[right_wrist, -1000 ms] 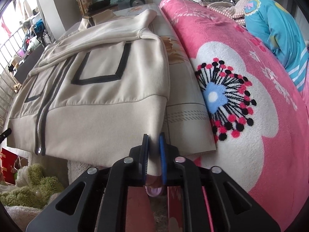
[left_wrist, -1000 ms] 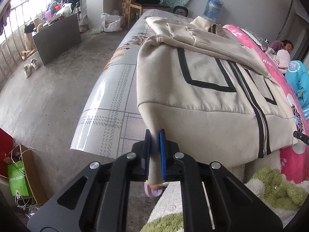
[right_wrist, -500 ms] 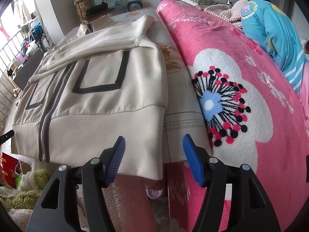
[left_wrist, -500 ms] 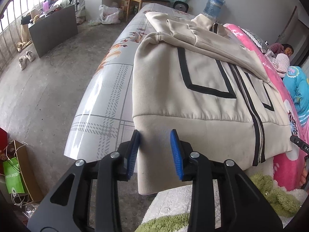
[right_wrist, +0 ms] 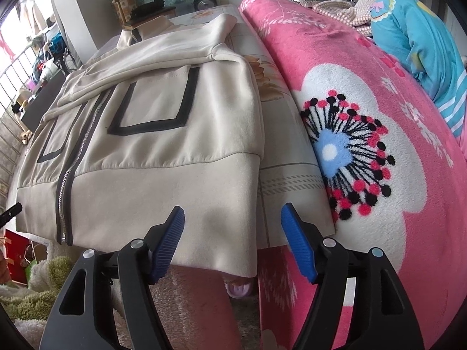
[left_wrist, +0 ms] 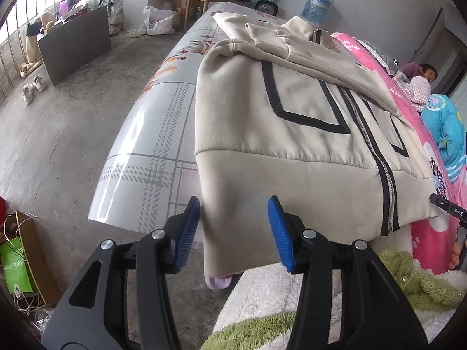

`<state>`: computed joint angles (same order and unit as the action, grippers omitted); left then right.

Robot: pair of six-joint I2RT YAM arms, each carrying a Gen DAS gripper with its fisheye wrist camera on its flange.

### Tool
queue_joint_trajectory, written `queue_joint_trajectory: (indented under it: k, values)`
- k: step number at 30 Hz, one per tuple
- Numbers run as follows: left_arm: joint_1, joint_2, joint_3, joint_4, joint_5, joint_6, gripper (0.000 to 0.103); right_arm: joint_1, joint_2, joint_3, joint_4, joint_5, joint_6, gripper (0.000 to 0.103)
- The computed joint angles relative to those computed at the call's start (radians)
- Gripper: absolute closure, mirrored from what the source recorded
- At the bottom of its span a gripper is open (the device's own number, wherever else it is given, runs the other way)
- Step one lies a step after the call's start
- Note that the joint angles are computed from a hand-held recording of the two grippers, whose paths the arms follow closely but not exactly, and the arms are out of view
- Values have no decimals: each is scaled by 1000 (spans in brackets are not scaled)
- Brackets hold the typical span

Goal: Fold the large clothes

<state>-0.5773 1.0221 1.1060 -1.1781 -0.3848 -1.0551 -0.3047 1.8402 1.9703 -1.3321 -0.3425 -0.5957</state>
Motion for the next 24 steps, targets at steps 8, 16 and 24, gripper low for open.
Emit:
queue_joint_trajectory:
  k: [8,16,24]
  values:
    - [-70,-53,-51,27,-21,-46,59,-9,0,2,-18,-23,-10,36]
    - [-99,-81,-78,32,-21,-59,62,-3,-21,-34,-27,-27,-41,36]
    - [-45,-104,-106,62,9,-42,76,-8,-18,-33,-16,-47,-33,36]
